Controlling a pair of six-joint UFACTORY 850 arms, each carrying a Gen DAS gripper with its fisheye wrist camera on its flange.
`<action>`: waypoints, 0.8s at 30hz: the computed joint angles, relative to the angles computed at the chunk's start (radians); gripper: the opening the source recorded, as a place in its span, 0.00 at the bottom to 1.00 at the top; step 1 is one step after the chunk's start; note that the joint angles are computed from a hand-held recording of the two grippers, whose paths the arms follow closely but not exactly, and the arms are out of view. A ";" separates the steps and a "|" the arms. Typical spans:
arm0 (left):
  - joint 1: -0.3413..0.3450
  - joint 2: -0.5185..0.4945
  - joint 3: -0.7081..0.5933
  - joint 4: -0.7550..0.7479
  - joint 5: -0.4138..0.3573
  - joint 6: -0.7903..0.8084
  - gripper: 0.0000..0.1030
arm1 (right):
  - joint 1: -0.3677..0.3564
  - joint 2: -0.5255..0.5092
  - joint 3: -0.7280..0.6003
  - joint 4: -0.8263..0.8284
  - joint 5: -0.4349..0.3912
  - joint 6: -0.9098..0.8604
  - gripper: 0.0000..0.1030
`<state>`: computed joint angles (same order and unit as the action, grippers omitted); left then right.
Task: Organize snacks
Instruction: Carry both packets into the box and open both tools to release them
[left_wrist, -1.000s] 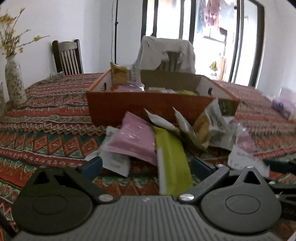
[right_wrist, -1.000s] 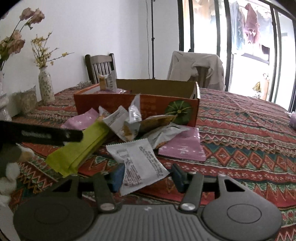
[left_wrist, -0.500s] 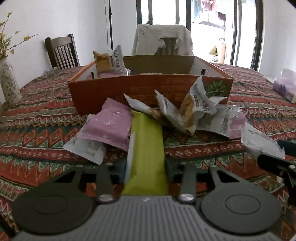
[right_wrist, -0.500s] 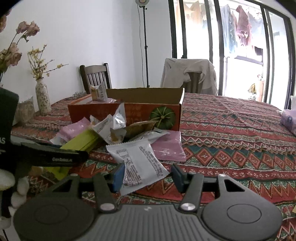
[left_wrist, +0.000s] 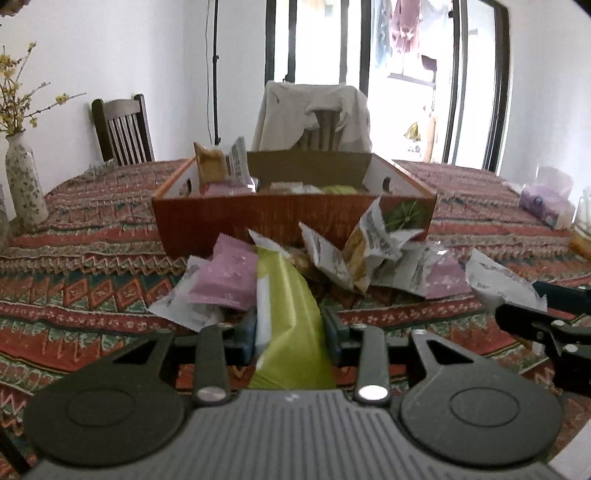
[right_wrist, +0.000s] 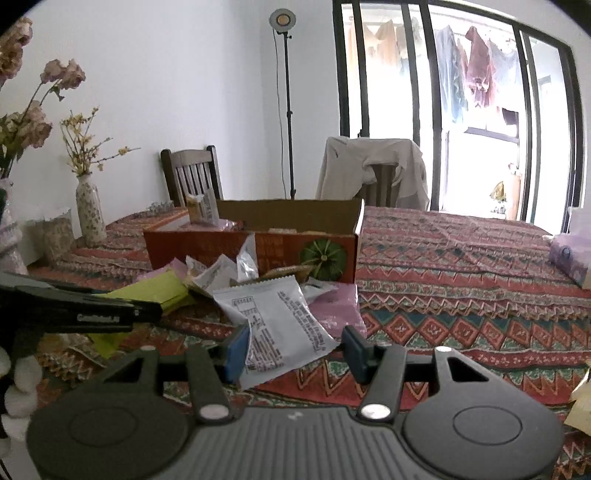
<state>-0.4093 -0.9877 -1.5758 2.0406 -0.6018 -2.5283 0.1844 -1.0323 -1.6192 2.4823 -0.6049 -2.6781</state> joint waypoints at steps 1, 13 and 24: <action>0.000 0.008 0.011 0.017 -0.004 -0.018 0.35 | 0.001 0.008 0.011 0.013 -0.007 -0.012 0.52; 0.007 0.104 0.136 0.186 -0.089 -0.217 0.35 | 0.007 0.043 0.045 0.091 -0.049 -0.073 0.52; 0.026 0.124 0.136 0.240 -0.137 -0.272 0.35 | 0.019 0.027 -0.015 0.120 -0.046 -0.085 0.52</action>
